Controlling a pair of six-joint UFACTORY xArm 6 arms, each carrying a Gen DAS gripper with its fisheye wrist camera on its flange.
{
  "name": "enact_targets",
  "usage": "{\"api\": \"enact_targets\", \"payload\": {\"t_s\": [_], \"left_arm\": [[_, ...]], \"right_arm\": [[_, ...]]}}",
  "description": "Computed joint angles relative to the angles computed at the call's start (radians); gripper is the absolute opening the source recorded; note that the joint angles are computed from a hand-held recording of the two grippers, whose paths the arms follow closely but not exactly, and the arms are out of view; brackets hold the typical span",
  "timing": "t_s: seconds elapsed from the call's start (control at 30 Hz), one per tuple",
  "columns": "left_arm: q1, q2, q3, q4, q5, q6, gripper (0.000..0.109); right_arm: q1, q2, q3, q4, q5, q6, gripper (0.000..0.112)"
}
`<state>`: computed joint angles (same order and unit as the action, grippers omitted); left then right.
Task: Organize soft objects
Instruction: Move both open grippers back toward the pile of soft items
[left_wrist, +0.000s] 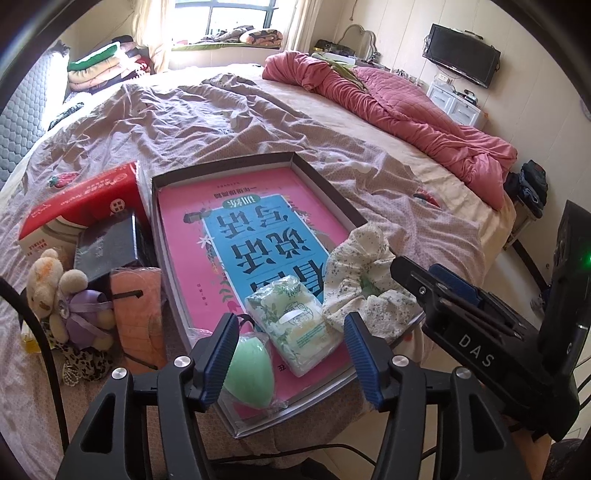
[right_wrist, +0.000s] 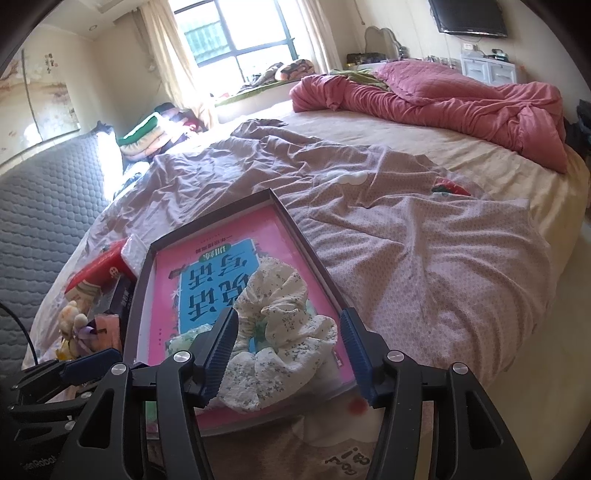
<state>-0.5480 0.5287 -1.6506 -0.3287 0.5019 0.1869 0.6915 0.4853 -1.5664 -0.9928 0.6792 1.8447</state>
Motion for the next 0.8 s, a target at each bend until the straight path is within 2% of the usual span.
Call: {"api": "enact_targets", "payload": {"t_s": [0.6,0.8], "left_arm": [[0.031,-0.102,0.123,0.048,-0.055,-0.047,0.067],[0.041,-0.142,0.180,0.062,-0.081,-0.062,0.068]], "right_arm": [[0.033,0.020,-0.068,0.004,0.056,-0.072,0.067],[0.040,0.006,-0.063,-0.011,0.077,-0.044,0.070]]}}
